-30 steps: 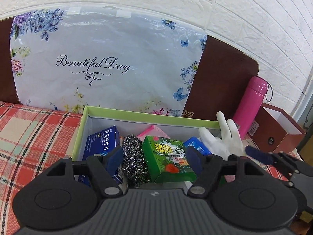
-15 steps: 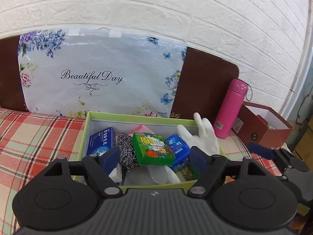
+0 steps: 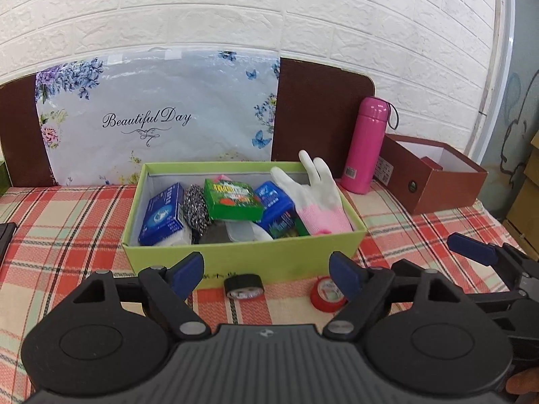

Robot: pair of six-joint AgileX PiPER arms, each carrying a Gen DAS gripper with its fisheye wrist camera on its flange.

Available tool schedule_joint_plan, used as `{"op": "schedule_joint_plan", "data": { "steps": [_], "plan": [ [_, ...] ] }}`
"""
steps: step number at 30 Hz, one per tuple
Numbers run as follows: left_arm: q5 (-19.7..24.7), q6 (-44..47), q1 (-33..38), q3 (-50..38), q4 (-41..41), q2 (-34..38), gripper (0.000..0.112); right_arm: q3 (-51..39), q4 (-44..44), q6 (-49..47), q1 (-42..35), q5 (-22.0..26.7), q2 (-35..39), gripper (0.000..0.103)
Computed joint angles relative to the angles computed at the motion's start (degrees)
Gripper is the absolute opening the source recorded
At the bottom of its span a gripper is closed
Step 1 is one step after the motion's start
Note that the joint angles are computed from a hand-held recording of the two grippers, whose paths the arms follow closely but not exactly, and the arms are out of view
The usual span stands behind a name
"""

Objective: Organize objects
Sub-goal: 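Move both tools back toward the gold box and toothpick bag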

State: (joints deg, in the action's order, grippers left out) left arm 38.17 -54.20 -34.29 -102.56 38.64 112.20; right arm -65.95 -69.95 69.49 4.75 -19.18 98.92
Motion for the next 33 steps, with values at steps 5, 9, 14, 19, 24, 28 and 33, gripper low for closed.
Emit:
{"op": "schedule_joint_plan", "data": {
  "steps": [5,9,14,19,24,28,33],
  "plan": [
    [1.60,-2.37,-2.00,1.53,1.61,-0.24,0.085,7.11,6.40,-6.18,-0.89,-0.84,-3.86,0.103],
    [1.07,-3.00,-2.83,2.59,1.28,-0.41,0.085,10.99,7.52,-6.07,-1.50,-0.38,-5.93,0.103],
    [-0.25,-3.90,-3.60,4.39,0.39,-0.23,0.085,16.21,13.77,-12.57,-2.23,-0.59,-8.04,0.103],
    [-2.59,-3.48,-4.16,5.75,-1.23,0.93,0.085,20.86,20.66,-20.95,-2.67,0.30,-9.46,0.103],
    [-5.21,0.89,-4.31,2.78,-5.95,4.92,0.085,24.53,29.14,-30.14,-3.18,0.67,-10.03,0.103],
    [-6.04,4.51,-4.20,-3.72,-9.86,10.80,0.085,26.30,30.92,-31.53,-4.53,-0.06,-10.06,0.103],
    [-2.68,11.54,-2.85,-16.70,-17.66,20.15,0.076,27.32,30.83,-32.23,-5.90,-0.48,-9.85,0.103]
  ]
}}
